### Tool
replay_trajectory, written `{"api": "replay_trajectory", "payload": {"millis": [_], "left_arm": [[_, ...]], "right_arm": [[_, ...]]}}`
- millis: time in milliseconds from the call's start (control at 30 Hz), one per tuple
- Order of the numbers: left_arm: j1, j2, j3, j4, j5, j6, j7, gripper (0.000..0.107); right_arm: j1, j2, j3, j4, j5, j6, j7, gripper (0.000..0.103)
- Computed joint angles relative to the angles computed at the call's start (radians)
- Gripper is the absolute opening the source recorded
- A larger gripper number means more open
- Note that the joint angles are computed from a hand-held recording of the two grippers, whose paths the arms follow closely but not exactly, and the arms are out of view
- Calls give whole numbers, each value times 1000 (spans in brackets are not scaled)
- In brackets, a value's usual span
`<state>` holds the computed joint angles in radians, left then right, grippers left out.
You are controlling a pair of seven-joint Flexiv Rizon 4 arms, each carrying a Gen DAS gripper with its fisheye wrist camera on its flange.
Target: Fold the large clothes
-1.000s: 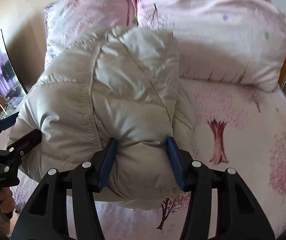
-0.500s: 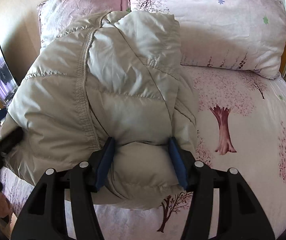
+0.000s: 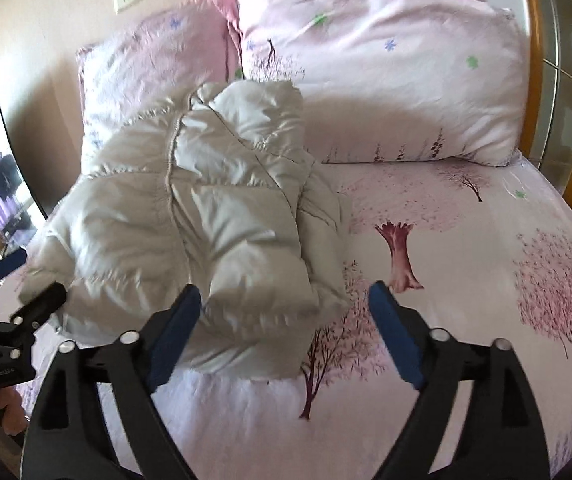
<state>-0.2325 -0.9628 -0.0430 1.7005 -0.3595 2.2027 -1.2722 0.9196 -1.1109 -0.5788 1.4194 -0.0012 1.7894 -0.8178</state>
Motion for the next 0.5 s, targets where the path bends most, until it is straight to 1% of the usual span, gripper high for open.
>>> {"api": "replay_trajectory", "payload": {"millis": [133, 167, 233, 267, 367, 467, 500], "left_arm": [[37, 12, -35, 34, 27, 0, -52, 101], [37, 13, -34, 41, 27, 3, -62, 101], [16, 17, -15, 55, 5, 9, -69, 101], [-2, 19, 1, 61, -18, 11, -66, 101], [-57, 23, 42, 80, -95, 17, -45, 101], [-83, 25, 55, 103, -148, 29, -34, 101], [-89, 26, 57, 110, -166, 30, -31, 101]], "right_arm": [[22, 3, -9, 32, 21, 11, 4, 93], [34, -1, -20, 39, 31, 13, 9, 94], [81, -22, -82, 52, 66, 9, 30, 100], [119, -42, -133, 66, 93, 11, 49, 101], [186, -71, -220, 100, 128, -1, 79, 102], [240, -87, -285, 134, 137, -30, 120, 102], [249, -86, -292, 145, 132, -29, 131, 102]]}}
